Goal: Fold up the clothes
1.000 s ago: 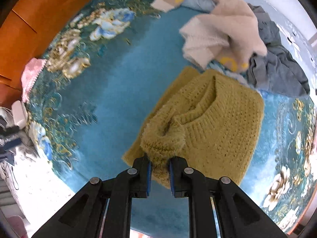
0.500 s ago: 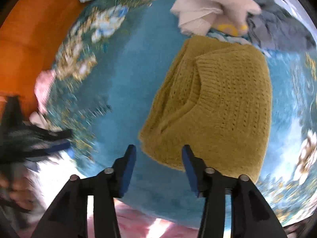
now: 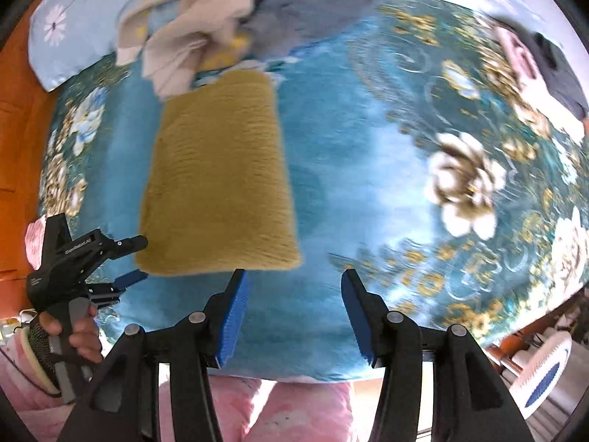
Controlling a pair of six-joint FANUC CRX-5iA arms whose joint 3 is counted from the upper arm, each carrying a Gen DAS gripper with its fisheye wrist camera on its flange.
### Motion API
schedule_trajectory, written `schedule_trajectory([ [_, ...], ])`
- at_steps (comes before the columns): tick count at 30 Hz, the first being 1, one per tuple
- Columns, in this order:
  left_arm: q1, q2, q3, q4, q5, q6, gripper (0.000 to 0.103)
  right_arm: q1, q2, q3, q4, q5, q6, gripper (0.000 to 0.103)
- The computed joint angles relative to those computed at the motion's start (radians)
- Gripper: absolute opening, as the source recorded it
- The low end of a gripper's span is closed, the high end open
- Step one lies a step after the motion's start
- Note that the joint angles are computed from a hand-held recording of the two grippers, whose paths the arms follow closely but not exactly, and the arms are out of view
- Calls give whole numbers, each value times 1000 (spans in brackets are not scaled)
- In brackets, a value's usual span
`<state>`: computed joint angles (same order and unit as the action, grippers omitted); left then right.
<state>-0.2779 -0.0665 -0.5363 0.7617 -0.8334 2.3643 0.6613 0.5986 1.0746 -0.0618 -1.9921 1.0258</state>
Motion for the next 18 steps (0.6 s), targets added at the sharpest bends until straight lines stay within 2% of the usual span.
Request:
schedule_trajectory([
  [3, -11, 19, 31, 3, -6, -19, 63, -7, 2, 4, 6, -13, 1, 53],
  [4, -10, 31, 53, -8, -28, -25, 52, -9, 11, 19, 4, -21, 4, 53],
  [5, -7, 44, 85, -39, -62, -15, 35, -10, 22, 37, 2, -31, 12, 53],
  [7, -5, 62, 146, -114, -122, 20, 23, -7, 52, 84, -12, -51, 37, 53],
  [11, -13, 60, 304, -299, -182, 24, 19, 14, 84, 126, -18, -59, 86, 53],
  [14, -25, 25, 425, -432, -166, -30, 19, 20, 108, 162, -26, -68, 98, 53],
  [16, -16, -6, 423, -461, -145, -14, 19, 25, 125, 189, -32, -75, 106, 53],
  [18, 2, -22, 375, -459, -172, 41, 19, 27, 121, 180, -39, -76, 96, 53],
])
